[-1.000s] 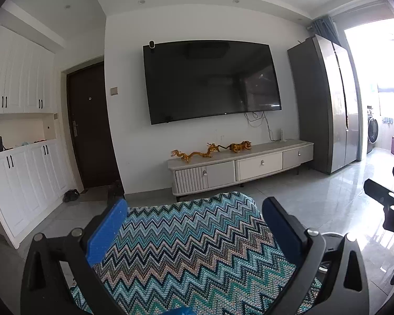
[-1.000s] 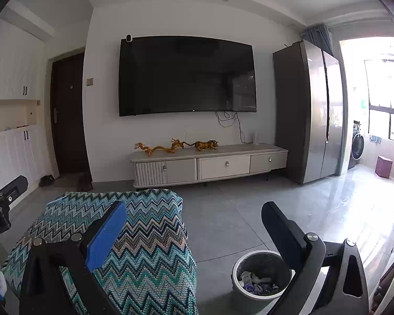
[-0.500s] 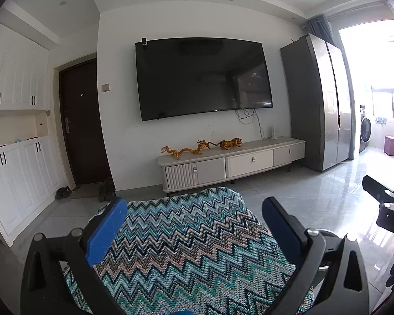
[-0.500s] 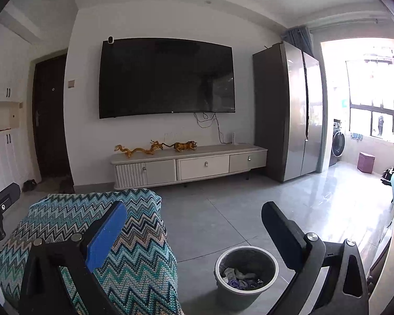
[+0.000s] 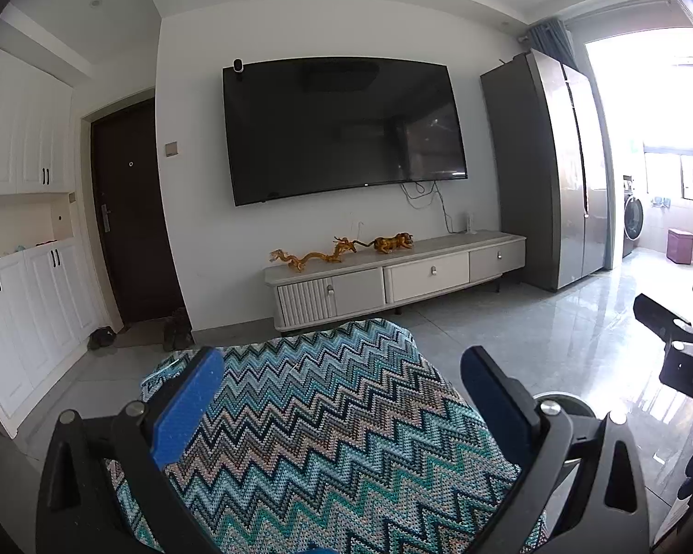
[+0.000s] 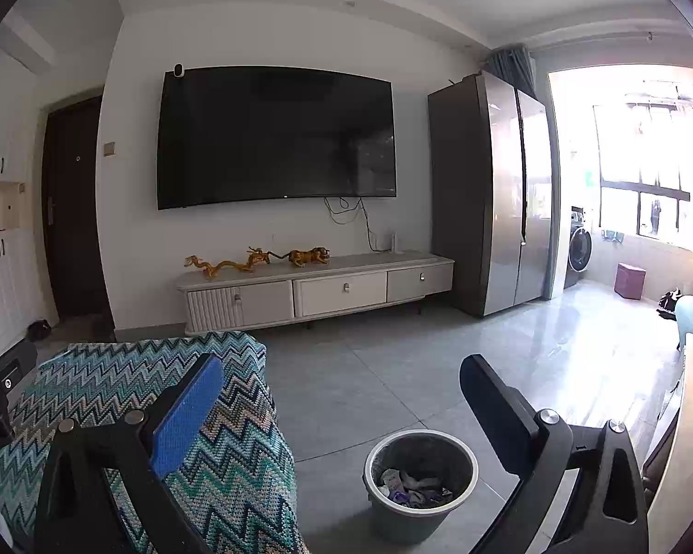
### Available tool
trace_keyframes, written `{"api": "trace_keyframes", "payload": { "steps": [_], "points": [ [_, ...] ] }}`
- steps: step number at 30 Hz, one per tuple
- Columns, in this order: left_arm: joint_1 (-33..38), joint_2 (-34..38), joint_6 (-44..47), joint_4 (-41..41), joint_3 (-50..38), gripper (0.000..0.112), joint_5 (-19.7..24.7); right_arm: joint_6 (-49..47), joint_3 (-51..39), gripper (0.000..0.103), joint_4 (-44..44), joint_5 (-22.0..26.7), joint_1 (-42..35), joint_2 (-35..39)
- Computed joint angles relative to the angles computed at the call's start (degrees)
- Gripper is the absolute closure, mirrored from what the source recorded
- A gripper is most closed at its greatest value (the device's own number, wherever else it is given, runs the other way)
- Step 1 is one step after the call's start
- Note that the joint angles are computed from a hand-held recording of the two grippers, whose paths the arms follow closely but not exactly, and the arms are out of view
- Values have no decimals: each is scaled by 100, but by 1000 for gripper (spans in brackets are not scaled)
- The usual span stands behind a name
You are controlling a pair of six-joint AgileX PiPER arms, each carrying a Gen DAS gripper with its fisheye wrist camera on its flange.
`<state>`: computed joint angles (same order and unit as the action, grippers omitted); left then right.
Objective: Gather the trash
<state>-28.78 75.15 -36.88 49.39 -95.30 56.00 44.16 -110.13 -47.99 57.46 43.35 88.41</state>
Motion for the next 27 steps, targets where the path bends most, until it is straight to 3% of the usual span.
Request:
{"api": "trace_keyframes", "payload": {
  "steps": [27],
  "points": [
    [-5,108,-286,145,41,9,-98,191,274,0,-46,-142,-143,-80]
  ]
}}
